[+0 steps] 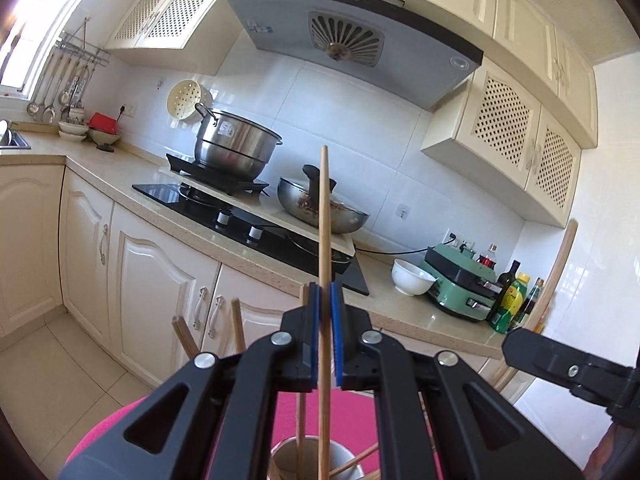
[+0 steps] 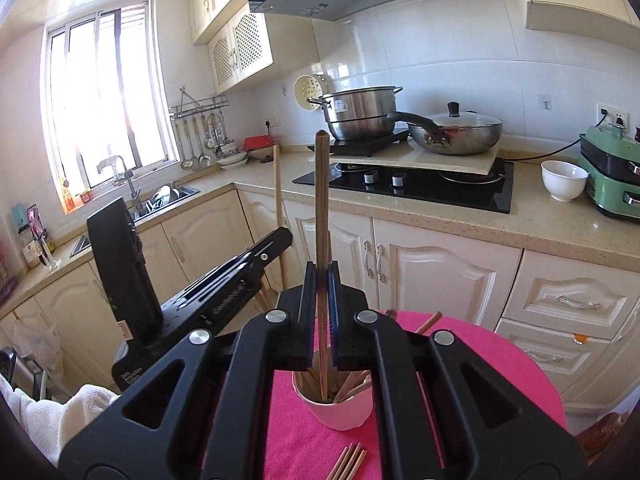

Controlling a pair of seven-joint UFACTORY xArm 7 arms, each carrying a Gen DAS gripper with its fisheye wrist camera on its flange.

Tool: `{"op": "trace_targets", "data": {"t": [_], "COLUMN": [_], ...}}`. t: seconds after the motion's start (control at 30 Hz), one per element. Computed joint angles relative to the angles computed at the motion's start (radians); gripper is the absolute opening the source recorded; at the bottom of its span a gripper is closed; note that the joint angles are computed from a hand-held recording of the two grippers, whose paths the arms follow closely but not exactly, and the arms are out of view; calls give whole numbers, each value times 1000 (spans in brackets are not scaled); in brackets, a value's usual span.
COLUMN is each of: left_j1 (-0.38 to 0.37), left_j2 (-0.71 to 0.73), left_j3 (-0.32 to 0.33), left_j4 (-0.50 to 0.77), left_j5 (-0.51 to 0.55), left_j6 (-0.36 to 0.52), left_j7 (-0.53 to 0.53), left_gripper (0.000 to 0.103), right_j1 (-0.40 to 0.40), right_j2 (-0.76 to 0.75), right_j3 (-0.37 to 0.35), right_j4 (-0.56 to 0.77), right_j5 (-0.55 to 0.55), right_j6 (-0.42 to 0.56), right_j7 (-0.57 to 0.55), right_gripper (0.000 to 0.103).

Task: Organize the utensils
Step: 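Lower both chopsticks into the pink cup and open both grippers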

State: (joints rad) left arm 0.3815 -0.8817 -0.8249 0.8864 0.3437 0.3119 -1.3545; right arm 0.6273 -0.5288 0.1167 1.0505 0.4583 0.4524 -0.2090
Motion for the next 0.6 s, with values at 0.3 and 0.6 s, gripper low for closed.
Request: {"op": "trace_targets", "data": {"t": [0.3,0.6], "left_j1": [-34,-195], "left_j2": [-7,5], "left_j3": [-21,30], "left_j4": [-37,-59], "left_j5": [3,0], "left_j6": [30,173], "left_j7": [4,42], "left_gripper": [6,6], "right_j1": [24,-3], "right_j2": [-15,-14], "right_j3": [-7,20], "right_j4": [-39,-41], "right_j5": [17,-10], "right_j6": [2,33], "right_j7": [-19,23], "right_gripper": [6,6]}}
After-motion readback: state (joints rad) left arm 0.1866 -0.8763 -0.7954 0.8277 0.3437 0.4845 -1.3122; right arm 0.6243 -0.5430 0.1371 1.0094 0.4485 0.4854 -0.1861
